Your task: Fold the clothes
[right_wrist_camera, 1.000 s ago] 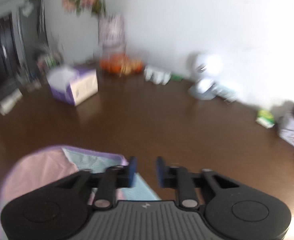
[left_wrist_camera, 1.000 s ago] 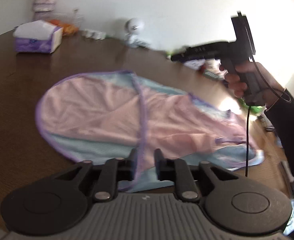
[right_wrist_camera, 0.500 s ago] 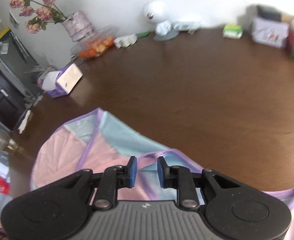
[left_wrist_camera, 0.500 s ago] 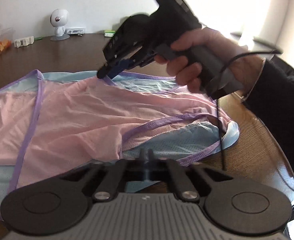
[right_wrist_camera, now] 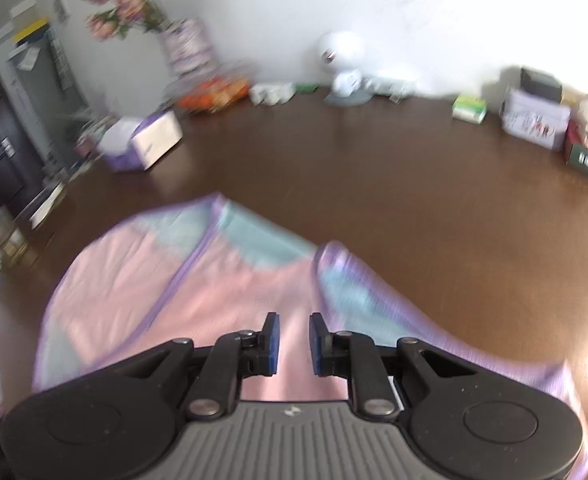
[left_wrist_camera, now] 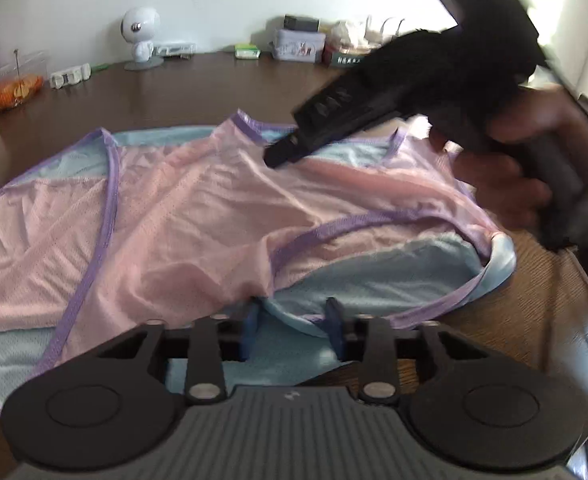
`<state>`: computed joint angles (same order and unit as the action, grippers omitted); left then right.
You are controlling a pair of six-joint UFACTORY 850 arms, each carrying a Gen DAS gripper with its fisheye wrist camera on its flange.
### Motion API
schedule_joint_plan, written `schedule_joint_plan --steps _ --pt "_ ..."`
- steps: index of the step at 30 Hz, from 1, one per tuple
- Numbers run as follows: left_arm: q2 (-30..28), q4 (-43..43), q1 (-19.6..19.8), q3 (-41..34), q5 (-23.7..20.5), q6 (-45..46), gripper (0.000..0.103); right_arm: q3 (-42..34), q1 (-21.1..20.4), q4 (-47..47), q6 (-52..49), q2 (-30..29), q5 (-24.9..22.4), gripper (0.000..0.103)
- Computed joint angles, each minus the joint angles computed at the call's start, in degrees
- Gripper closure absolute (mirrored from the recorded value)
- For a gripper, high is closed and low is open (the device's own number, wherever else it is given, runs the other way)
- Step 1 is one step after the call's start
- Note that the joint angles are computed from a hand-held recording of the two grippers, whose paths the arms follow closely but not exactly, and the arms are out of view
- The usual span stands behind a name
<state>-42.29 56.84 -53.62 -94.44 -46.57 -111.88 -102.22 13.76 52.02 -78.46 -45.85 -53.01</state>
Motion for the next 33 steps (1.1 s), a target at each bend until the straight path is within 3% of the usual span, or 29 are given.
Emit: schedule_joint_plan --steps 1,3,5,7,8,9,10,11,14,19,21,23,26,30,33 --pt "1.39 2.26 0.21 2.32 2.93 -3.33 0.101 2.02 -0.25 -0.87 -0.42 1.03 -0.29 0.088" --pt "5.61 12.87 0.12 8.87 9.19 -15.05 0.102 7.34 -0.46 -0.22 -3.28 3.59 1.83 0.088" --pt "8.66 24.09 -0.16 14.17 11.65 -26.37 0.102 12.21 -1.1 5.26 -8.34 5.78 4.33 0.089" --pt "9.87 27.54 -0.15 16.79 12.47 -29.83 0.1 14.15 -1.57 8.4 -8.88 6.66 5.05 0.09" --pt "9.61 25.67 -0.18 16.81 11.79 -27.96 0.093 14.81 -1.68 9.67 -9.04 6.89 5.33 0.09" --pt "9.17 21.43 -0.2 16.04 11.13 -23.69 0.072 15.61 -1.75 11.14 -9.83 7.19 5.92 0.091" --pt "8.56 16.99 -0.15 14.87 10.66 -19.1 0.06 16.59 -1.68 12.49 -11.01 7.69 6.81 0.091" --pt "8.15 13.95 -0.1 14.06 10.35 -15.75 0.054 17.49 -1.55 13.67 -12.45 8.13 7.87 0.091" --pt "8.28 11.12 -0.11 13.42 10.41 -11.41 0.053 20.4 -0.91 17.3 -14.73 9.98 11.81 0.089" --pt "6.08 7.38 -0.44 9.26 6.73 -6.65 0.049 23.47 -2.8 21.93 -21.2 11.67 6.27 0.087" --pt "4.42 3.99 -0.4 6.86 5.93 -1.74 0.05 24.03 -2.55 21.78 -21.84 11.69 7.89 0.087" --pt "3.27 0.57 -0.52 5.26 5.61 3.96 0.052 24.22 -2.15 21.89 -21.07 11.56 9.94 0.094" --pt "2.75 -1.91 -1.3 4.32 3.21 9.51 0.052 24.55 -2.41 23.24 -21.99 11.71 9.19 0.089" --pt "2.92 -3.38 -1.47 3.43 0.77 10.39 0.046 27.87 -4.04 27.87 -28.89 14.72 8.45 0.088" --pt "2.18 -0.34 -1.62 1.5 -0.82 6.1 0.046 29.89 -4.65 31.88 -32.54 16.9 11.96 0.088"
